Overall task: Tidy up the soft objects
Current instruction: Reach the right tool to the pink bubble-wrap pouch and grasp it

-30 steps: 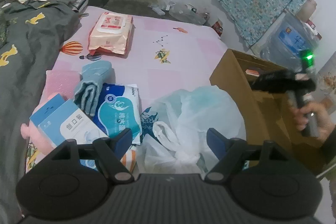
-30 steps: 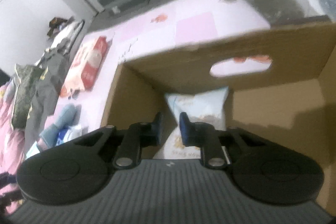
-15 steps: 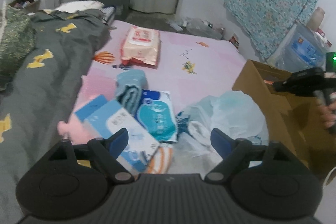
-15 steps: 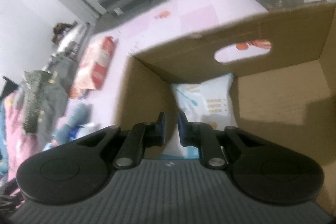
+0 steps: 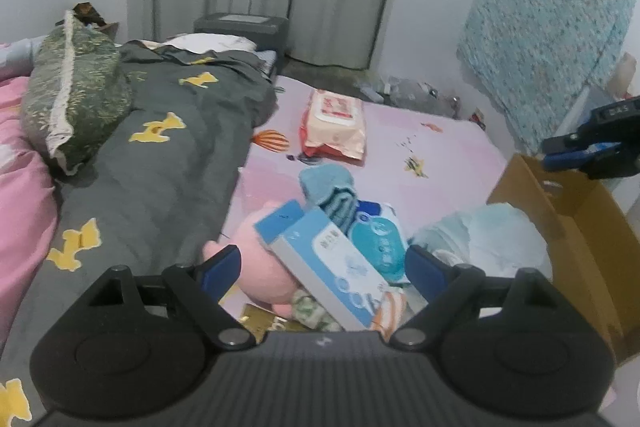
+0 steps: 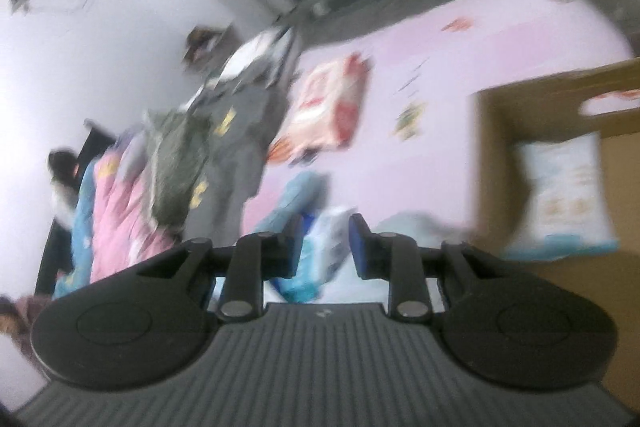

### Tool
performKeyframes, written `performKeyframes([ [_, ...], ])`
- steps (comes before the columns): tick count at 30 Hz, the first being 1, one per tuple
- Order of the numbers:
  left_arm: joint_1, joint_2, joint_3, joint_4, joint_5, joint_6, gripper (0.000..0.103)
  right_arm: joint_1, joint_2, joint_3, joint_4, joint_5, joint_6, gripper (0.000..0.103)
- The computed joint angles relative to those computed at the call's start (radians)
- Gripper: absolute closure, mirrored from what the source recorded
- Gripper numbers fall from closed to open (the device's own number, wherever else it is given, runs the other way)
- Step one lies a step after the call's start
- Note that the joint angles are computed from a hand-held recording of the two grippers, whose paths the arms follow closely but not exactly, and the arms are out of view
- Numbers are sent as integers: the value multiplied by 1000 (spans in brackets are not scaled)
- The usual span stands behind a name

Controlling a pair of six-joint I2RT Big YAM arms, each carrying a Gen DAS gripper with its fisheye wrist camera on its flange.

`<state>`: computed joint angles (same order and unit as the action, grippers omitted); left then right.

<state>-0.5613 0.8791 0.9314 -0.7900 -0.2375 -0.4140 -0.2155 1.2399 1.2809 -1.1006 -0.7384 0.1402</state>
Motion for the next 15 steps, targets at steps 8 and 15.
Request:
performKeyframes([
  [8,133,72,28,30,32,74,14,284,174,145,22,-3,165,73],
  [15,235,217,87,31,105,122,26,491,507,436,-20,113,272,63],
])
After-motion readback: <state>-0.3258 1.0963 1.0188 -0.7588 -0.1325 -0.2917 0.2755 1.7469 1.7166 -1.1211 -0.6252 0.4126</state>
